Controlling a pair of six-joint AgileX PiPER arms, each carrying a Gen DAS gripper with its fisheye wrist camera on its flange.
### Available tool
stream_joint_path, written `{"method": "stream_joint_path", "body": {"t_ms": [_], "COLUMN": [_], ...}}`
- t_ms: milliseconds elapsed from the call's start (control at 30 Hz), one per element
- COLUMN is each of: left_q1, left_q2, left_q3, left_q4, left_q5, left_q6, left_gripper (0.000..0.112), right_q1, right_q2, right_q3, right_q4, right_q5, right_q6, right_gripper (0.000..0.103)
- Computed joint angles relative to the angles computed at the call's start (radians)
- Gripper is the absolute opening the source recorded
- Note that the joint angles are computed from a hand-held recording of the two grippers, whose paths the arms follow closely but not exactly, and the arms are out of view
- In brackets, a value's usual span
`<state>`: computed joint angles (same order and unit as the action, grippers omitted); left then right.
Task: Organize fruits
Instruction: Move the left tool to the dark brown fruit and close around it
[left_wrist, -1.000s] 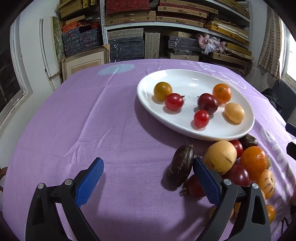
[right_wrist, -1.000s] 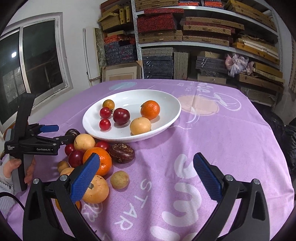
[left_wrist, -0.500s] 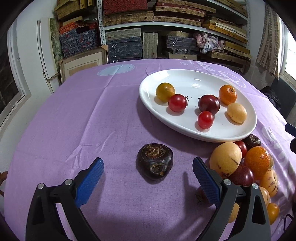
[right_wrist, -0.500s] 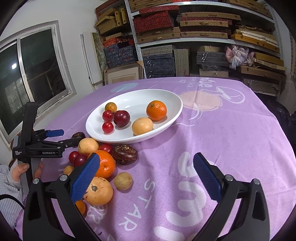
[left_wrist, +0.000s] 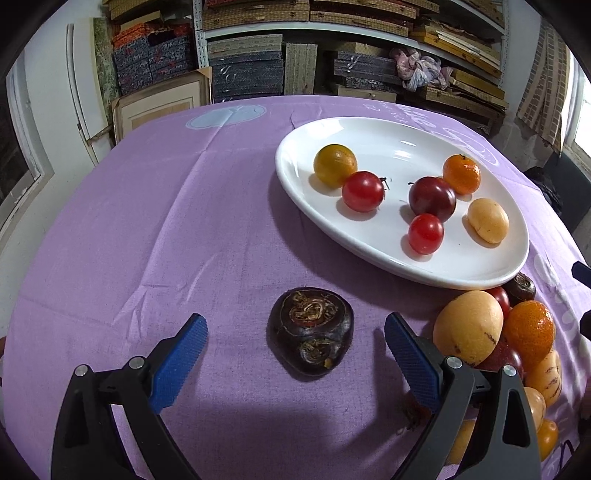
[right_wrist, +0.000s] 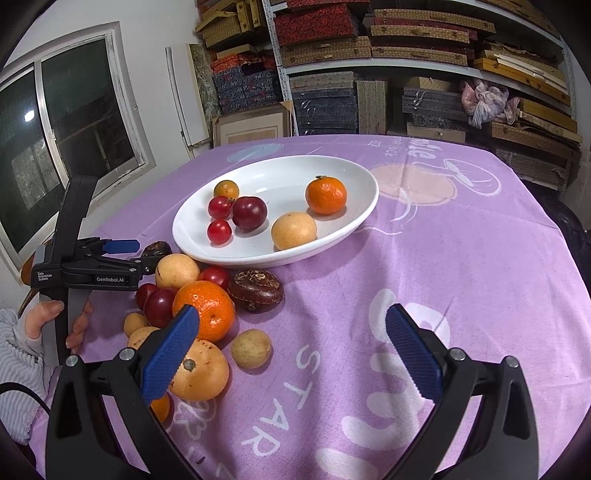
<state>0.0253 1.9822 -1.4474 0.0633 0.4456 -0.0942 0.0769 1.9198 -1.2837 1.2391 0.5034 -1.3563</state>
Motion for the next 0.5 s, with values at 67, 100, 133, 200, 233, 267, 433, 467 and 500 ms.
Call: {"method": "stream_joint_path", "body": {"t_ms": [67, 100, 133, 200, 233, 267, 433, 467, 500], "left_q1": [0.013, 0.017, 0.015, 0.008, 0.006, 0.003, -0.001, -0.001, -0.001], "left_q2": [-0.003, -0.003, -0.007, -0.015, -0.016, -0.017, -0.029, -0.027, -0.026], "left_q3": [0.000, 0.001, 0.005, 0.017, 0.020, 0.022, 0.039, 0.037, 0.035], "left_q4": [-0.019, -0.015, 0.004, 0.037, 0.034, 0.042, 0.010, -0.020, -0.043], "left_q5": [0.005, 0.003, -0.001, -0.010, -0.011, -0.012, -0.032, -0.030, -0.027], "left_q6": [-0.002, -0.011, -0.030, -0.050, -0.041, -0.043, 0.003, 0.038, 0.068], "left_gripper": [0.097, 0.095, 0.093, 0.082, 0.081, 0.078, 0.066, 0.056, 0.047], "right_q1": [-0.001, -0.001, -0.002, -0.004, -0.004, 0.000, 0.023, 0.026, 0.030], "right_q2": [0.003, 0.005, 0.007, 0.004, 0.002, 0.000, 0.017, 0.016, 0.014], "right_q3": [0.000, -0.002, -0.003, 0.002, 0.003, 0.005, -0.029, -0.029, -0.025], "right_q4": [0.003, 0.003, 0.005, 0.016, 0.013, 0.004, -0.132, -0.144, -0.154], "right_q5": [0.002, 0.003, 0.007, 0.011, 0.013, 0.004, 0.023, 0.022, 0.017], "right_q6": [0.002, 0.003, 0.002, -0.015, -0.017, -0.013, 0.090, 0.096, 0.100], "right_gripper": [0.099, 0.099, 0.099, 0.099, 0.099, 0.099, 0.099, 0.099, 0.099]}}
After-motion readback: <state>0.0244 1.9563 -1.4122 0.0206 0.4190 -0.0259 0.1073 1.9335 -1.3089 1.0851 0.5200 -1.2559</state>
